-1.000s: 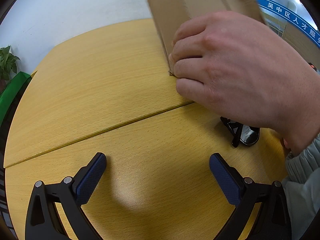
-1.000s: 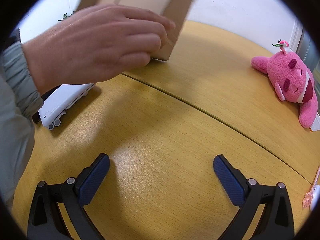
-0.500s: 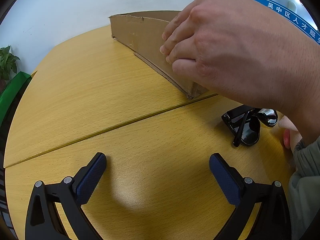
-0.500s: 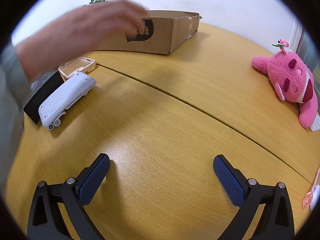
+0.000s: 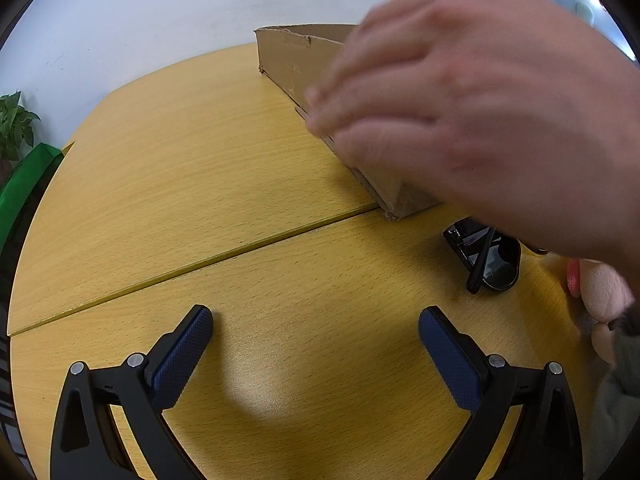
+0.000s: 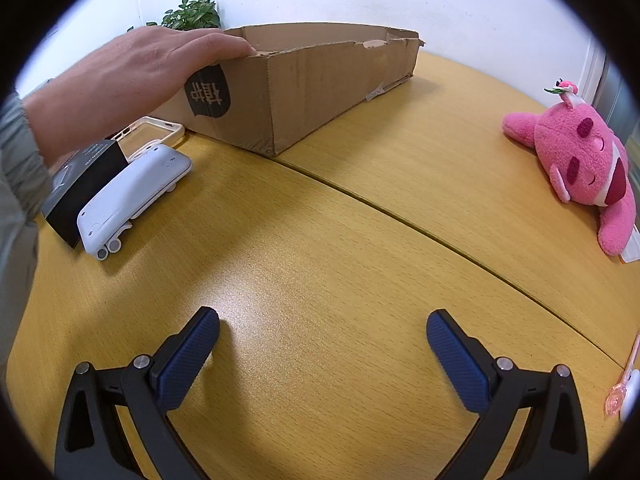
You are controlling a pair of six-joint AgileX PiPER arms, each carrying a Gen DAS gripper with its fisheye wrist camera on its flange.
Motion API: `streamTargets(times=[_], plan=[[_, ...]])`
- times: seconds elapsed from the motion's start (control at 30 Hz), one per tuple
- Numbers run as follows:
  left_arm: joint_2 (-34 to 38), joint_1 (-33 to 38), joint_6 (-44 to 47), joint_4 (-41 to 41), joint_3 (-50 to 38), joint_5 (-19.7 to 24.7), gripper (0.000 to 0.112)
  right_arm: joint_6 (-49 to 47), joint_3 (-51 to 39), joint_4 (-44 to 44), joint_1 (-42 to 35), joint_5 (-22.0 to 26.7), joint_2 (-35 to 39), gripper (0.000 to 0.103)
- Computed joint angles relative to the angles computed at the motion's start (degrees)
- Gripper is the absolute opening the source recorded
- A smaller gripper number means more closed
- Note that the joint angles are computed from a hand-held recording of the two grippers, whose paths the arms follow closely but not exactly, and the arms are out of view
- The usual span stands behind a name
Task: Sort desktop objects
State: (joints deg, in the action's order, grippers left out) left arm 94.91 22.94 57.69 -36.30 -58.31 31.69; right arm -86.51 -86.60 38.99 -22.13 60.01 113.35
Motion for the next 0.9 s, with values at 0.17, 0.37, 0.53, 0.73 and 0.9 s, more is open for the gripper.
streamTargets(times=[0.17, 0.37, 0.53, 0.73, 0.9], plan=[[0.0, -0.1, 0.0, 0.0, 0.1, -0.2, 0.103, 0.1, -0.1, 0.0, 0.2, -0.2, 0.2, 0.103], [0.1, -0.2, -0.2, 0.0, 0.1, -0.2, 0.103, 0.0, 0.0, 0.1, 0.2, -0.3, 0.2, 0.103], [0.1, -0.2, -0.2, 0.1, 0.0, -0.2, 0.103, 0.0, 0.1, 0.1, 0.2, -0.3, 0.2, 0.103], [0.0, -0.3, -0.3, 0.1, 0.1, -0.2, 0.103, 0.0, 0.1, 0.1, 0.2, -0.3, 0.1, 0.103], [0.0, -0.3, -0.3, 0.2, 0.0, -0.2, 0.103, -0.1, 0.2, 0.1, 0.1, -0.2, 0.0, 0.103]])
